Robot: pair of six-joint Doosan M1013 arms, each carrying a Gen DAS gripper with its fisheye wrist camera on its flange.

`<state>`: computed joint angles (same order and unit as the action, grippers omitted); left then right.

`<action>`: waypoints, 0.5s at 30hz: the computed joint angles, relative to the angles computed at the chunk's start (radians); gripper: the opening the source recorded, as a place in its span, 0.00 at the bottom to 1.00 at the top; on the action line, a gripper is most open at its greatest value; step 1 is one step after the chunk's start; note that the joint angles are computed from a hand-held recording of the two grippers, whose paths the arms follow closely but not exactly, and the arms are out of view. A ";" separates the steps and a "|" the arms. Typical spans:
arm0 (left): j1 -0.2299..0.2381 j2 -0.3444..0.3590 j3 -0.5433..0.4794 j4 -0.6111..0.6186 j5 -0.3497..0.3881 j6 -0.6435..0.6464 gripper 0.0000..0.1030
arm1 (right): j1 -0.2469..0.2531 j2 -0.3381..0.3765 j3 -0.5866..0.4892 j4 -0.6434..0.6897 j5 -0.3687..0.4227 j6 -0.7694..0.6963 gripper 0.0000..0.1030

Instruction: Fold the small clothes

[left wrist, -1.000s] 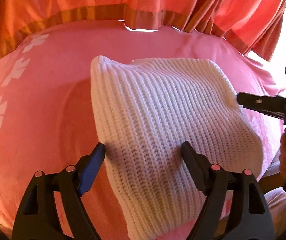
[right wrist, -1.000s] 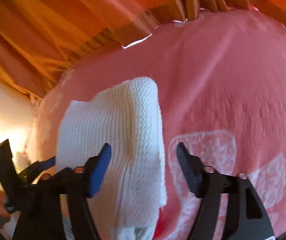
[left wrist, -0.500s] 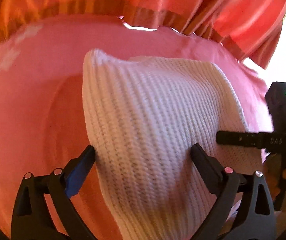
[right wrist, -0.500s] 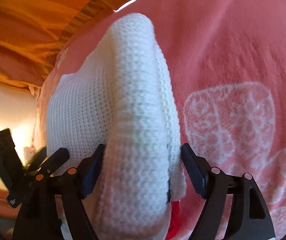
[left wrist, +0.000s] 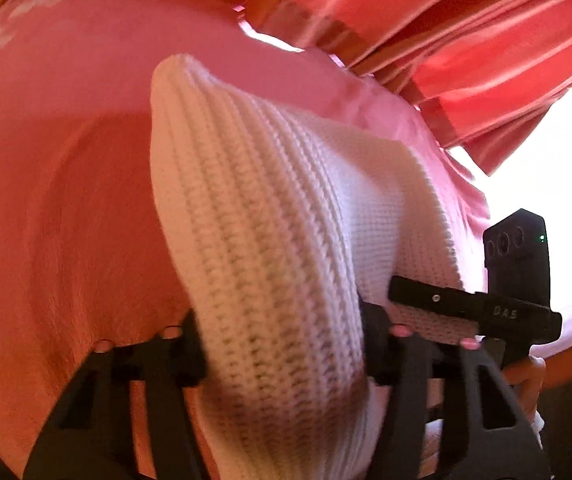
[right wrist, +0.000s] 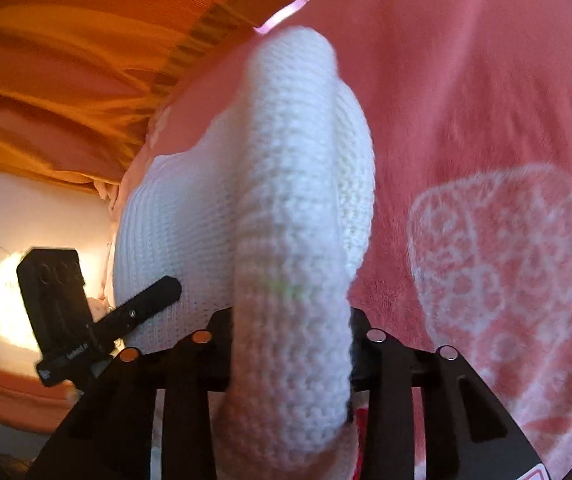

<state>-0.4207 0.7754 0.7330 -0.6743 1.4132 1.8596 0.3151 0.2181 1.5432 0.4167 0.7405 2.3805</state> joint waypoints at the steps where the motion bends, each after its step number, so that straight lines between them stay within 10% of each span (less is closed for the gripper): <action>1: -0.001 -0.001 -0.011 -0.006 0.007 0.010 0.45 | 0.006 -0.012 0.002 -0.024 -0.016 0.023 0.32; 7: -0.014 -0.044 -0.072 -0.102 0.037 0.105 0.44 | 0.085 -0.124 -0.023 -0.470 -0.019 0.375 0.32; 15: 0.014 -0.149 -0.140 -0.301 -0.028 0.349 0.47 | 0.265 -0.134 -0.297 -1.074 0.214 0.539 0.33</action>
<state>-0.4071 0.6261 0.5935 -0.9748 1.3854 2.2084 0.5806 0.0844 1.2459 -0.6569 0.9546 2.9194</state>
